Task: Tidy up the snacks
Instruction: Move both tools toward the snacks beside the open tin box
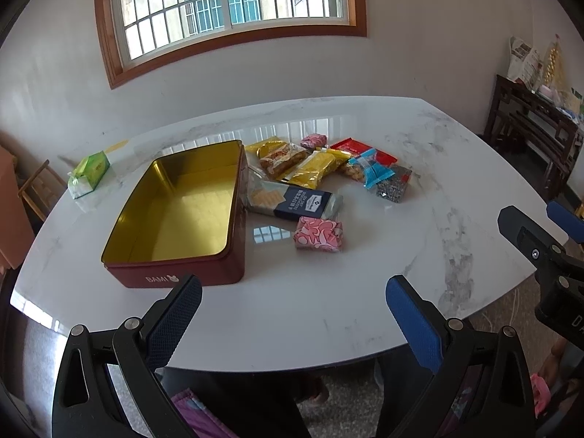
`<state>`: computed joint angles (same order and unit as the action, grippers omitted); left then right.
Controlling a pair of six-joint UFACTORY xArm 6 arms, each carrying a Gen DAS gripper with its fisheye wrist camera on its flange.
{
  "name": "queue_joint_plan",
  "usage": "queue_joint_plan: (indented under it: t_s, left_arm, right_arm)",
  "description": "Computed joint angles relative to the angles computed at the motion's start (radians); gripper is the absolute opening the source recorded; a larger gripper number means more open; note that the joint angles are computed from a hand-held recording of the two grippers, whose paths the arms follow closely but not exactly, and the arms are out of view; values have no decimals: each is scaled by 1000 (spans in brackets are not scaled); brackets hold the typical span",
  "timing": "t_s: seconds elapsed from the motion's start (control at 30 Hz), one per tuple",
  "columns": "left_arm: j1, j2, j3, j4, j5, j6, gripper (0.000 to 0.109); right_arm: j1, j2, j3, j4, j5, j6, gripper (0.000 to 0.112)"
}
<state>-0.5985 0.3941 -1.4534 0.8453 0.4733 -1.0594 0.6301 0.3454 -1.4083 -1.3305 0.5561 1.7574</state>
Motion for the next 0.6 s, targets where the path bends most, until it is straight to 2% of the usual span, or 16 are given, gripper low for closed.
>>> queue_joint_plan:
  t_s: [0.6]
  left_arm:
    - [2,21,-12,-73,5,58,101]
  right_arm:
    - [-13,8,2,37,-27,-17,103]
